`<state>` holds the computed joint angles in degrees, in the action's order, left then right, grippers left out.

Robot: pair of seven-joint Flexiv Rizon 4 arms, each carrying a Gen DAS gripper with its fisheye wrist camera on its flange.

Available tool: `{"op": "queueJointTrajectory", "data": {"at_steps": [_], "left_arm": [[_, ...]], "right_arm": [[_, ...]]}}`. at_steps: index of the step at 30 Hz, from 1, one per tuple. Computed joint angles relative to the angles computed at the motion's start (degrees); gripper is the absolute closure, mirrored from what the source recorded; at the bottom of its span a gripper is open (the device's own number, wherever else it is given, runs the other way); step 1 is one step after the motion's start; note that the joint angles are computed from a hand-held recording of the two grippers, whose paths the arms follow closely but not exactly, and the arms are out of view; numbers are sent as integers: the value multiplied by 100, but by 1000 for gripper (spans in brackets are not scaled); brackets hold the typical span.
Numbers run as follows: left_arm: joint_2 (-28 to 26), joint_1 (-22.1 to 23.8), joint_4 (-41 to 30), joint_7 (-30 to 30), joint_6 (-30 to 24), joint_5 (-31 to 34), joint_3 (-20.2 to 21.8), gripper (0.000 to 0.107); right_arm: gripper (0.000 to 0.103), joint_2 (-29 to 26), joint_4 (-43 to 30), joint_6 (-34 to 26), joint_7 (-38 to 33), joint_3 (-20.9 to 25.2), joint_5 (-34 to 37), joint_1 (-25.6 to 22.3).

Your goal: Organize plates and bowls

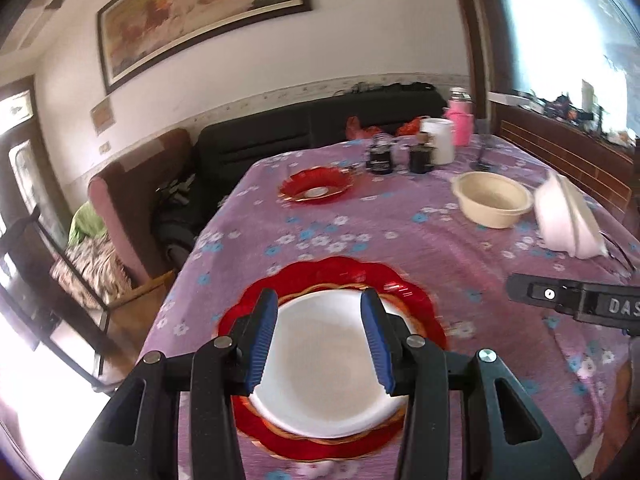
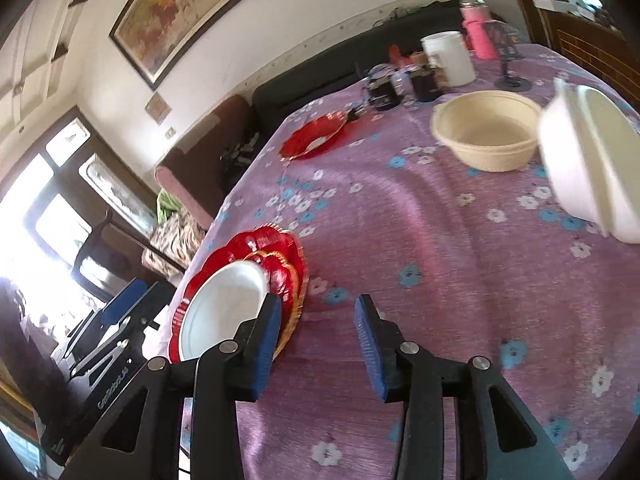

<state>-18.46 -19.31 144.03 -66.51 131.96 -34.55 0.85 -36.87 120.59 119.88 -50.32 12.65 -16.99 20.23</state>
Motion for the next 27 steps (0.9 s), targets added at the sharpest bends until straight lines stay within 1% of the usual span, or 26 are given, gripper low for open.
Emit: {"op": "queueJointTrajectory", "data": {"at_steps": [3, 6, 8, 10, 12, 16, 18, 19, 20, 21, 22, 23, 24, 25, 26, 27], "left_arm": [[26, -170, -106, 139, -225, -21, -114, 64], [-93, -518, -212, 402, -242, -258, -143, 63], [-212, -686, -325, 588, -384, -293, -207, 63], [-253, -726, -404, 625, -703, -166, -283, 63], [-235, -533, -486, 457, -1221, 297, -434, 63], [-279, -619, -772, 388, -1877, 645, -348, 63], [-143, -322, -939, 200, -2331, 946, -531, 63], [-49, -47, -1069, 113, -2672, 1090, -730, 63], [61, 209, -1259, 55, -3164, 1113, -911, 63], [127, 509, -1382, 39, -3495, 1044, -1186, 63], [158, 696, -1560, 230, -3859, 683, -1409, 63], [146, 806, -1768, 159, -4171, 695, -1447, 63], [43, 849, -2130, -284, -4533, 1081, -1297, 63], [-52, 733, -2418, -700, -4786, 1389, -1037, 63], [-264, 569, -2862, -980, -5163, 1447, -744, 63], [-390, 528, -3119, -1121, -5417, 1453, -637, 63]], "right_arm": [[59, -16, 180, 292, 102, 103, -57, -340], [58, 14, 405, 605, 167, 36, 5, -521], [56, 29, 523, 759, 244, -4, 40, -625], [56, 35, 655, 921, 338, -59, 89, -766], [55, 46, 773, 1057, 422, -117, 156, -864], [55, 95, 913, 1138, 593, -228, 175, -1095], [55, 129, 945, 1163, 666, -237, 107, -1205], [54, 161, 967, 1182, 676, -258, 102, -1232], [53, 179, 987, 1216, 678, -273, 90, -1258], [52, 207, 1008, 1259, 672, -298, 114, -1265], [51, 224, 1031, 1300, 673, -311, 133, -1271], [50, 232, 1045, 1328, 678, -318, 155, -1261], [49, 227, 1054, 1364, 689, -322, 169, -1263], [49, 223, 1064, 1388, 701, -323, 171, -1265], [49, 209, 1070, 1402, 719, -311, 123, -1289], [49, 197, 1075, 1400, 732, -304, 89, -1291]]}}
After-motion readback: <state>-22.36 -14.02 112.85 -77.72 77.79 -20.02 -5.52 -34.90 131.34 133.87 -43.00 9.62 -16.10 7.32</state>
